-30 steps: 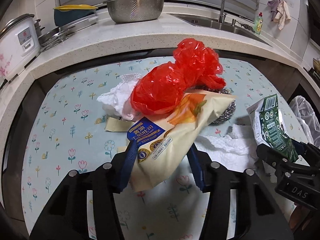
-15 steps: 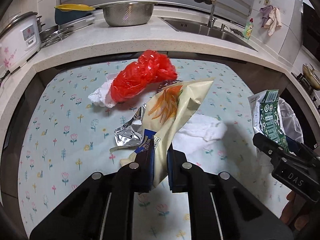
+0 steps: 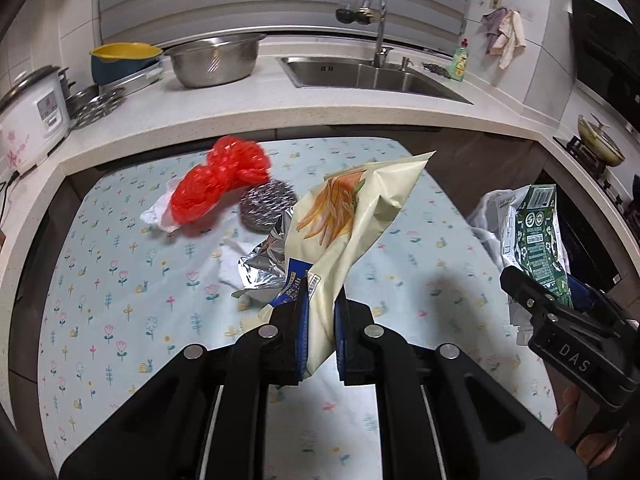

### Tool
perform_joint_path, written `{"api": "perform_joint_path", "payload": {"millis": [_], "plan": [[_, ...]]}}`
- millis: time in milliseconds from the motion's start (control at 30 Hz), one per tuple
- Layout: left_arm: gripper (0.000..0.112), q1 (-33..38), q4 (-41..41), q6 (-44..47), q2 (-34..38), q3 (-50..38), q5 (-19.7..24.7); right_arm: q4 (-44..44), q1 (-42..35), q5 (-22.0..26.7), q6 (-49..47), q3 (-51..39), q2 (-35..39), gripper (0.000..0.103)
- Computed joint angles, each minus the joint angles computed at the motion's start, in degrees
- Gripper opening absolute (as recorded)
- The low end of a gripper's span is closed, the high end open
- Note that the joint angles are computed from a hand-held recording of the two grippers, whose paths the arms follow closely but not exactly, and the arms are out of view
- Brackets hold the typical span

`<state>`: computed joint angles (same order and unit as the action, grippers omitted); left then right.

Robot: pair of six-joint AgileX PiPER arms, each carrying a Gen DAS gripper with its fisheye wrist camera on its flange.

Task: Collect trash
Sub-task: 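Carry the green carton and cream wrapper over the trash bin with both tools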

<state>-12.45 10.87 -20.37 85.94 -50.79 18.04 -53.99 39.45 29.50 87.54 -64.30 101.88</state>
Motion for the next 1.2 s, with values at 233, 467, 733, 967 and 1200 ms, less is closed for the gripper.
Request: {"api": "perform_joint_path", "payload": {"millis": [233, 467, 733, 967, 1200], "plan": [[0.01, -11.0, 15.1, -17.8, 1.1, -4.6, 4.1, -4.7, -3.8, -2.0, 4.3, 8.5, -7.6, 0.073], [0.01, -21.0, 21.8, -26.1, 5.6, -12.6, 9.2, -7.3, -10.6, -5.3, 5.4, 15.6, -14.6, 0.073], [0.01, -28.8, 23.5, -27.8, 13.3, -23.2, 13.3, -7.8, -21.3, -11.6, 3.2, 21.9, -20.2, 0.073], [0.01, -31.9, 19.6, -23.2, 21.7, -33.8, 14.7, -8.8, -30.9, -18.0, 2.0, 25.6, -21.7, 0.073], [0.011, -32.6, 14.5, -17.0, 31.1, -47.1, 18.0, -8.8, -38.1, -22.1, -0.1, 25.7, -19.5, 0.073]]}}
